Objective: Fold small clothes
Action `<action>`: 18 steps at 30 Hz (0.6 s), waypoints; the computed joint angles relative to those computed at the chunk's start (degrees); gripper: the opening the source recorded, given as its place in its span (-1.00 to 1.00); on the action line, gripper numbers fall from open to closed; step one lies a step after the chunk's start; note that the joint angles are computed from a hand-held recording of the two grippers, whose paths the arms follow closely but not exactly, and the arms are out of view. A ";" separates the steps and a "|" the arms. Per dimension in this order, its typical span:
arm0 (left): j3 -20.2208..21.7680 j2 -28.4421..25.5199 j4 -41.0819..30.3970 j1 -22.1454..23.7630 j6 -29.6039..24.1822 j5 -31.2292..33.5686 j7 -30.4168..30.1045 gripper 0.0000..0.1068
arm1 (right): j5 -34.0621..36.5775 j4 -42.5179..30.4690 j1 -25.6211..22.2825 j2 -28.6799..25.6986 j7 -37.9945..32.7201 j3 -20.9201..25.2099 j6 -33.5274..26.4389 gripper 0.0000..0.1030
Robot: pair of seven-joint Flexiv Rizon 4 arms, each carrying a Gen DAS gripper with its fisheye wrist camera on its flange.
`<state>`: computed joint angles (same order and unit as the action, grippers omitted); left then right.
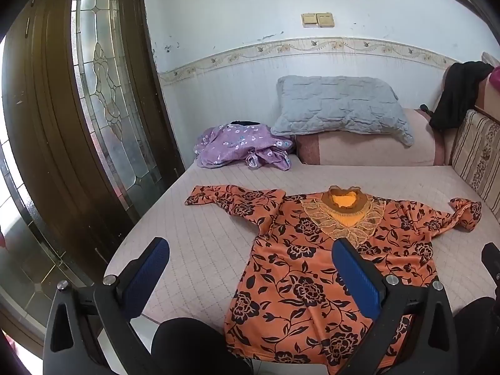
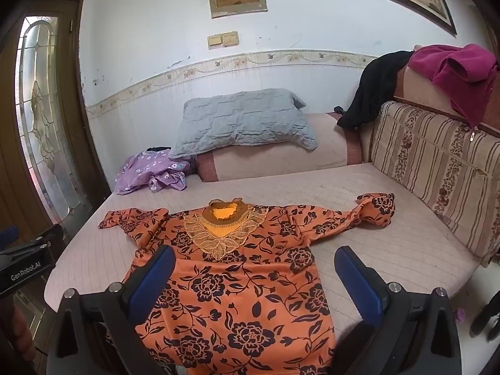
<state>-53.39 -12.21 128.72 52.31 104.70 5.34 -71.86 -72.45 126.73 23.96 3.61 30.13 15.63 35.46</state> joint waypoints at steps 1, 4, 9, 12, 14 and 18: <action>0.46 0.01 -0.06 -0.46 -0.08 -0.04 0.03 0.93 | -0.01 -0.03 -0.07 -0.07 -0.04 -0.10 0.21 1.00; 2.71 -0.08 -0.37 -2.73 -0.16 -0.29 0.32 0.93 | -0.07 0.07 -0.23 -0.22 0.14 -0.26 0.67 1.00; 6.95 -0.63 -0.92 -6.92 -0.26 -0.35 0.79 0.93 | -0.01 0.53 -0.72 -0.26 0.34 -0.59 1.75 1.00; 11.88 -1.75 -1.68 -11.90 0.47 -0.49 1.10 0.93 | 0.17 0.92 -1.13 -0.18 0.39 -0.84 2.74 1.00; 11.60 -1.28 -1.92 -11.58 -0.62 -0.84 1.37 0.93 | 0.16 1.11 -1.38 -0.16 0.53 -0.93 3.20 1.00; 14.91 -1.73 -2.43 -15.05 -0.43 -1.65 2.29 0.93 | 0.00 1.37 -1.78 -0.29 0.90 -1.10 3.81 1.00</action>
